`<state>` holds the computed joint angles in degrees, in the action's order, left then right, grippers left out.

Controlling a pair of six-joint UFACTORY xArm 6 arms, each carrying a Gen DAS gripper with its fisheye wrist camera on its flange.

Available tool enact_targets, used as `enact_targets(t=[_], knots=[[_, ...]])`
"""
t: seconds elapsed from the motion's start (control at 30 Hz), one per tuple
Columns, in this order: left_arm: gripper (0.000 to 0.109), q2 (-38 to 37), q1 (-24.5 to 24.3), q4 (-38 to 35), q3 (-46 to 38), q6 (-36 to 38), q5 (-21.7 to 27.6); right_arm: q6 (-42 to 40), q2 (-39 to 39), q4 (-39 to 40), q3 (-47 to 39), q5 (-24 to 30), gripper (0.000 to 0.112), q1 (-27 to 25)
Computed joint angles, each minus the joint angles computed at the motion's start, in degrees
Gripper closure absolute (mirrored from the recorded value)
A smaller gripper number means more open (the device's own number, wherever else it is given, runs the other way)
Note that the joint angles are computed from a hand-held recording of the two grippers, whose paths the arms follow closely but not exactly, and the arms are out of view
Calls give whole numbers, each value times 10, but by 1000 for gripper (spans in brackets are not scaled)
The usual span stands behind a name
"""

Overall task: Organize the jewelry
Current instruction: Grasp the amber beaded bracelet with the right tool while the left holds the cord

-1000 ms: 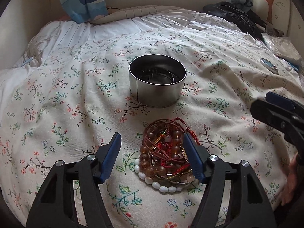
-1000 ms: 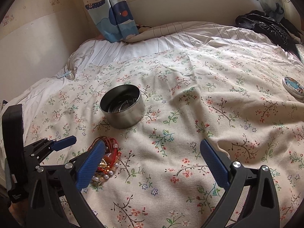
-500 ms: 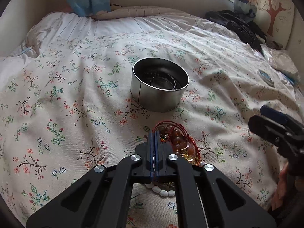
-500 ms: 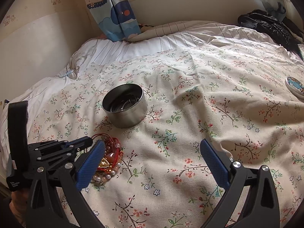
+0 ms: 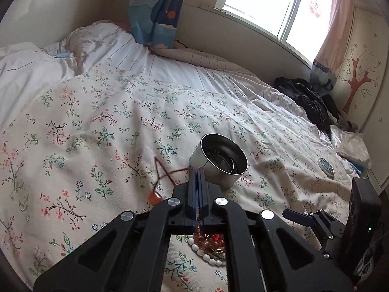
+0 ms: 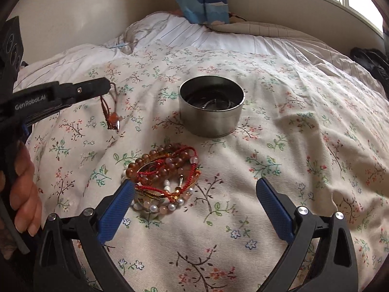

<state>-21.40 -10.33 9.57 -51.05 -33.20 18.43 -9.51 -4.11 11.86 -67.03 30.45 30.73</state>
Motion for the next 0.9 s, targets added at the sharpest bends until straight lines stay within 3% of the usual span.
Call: enact_targets(t=[0.07,0.2,0.47,0.57,0.9], knots=[[107,0,2,-17,0,11,-2,-14,6,24,-4,-5,21,-4],[107,0,0,-28,2,21,-7,-6,44,18,-44,25,55,-12],[107,3,-3,-49,3,40,-12,-31,106,43,-110,59,78,-14],[107,5,-2,-51,2,41,-11,-43,127,72,-136,86,105,-22],[107,7,0,-58,1,46,-10,-97,60,189,-86,53,110,-35]])
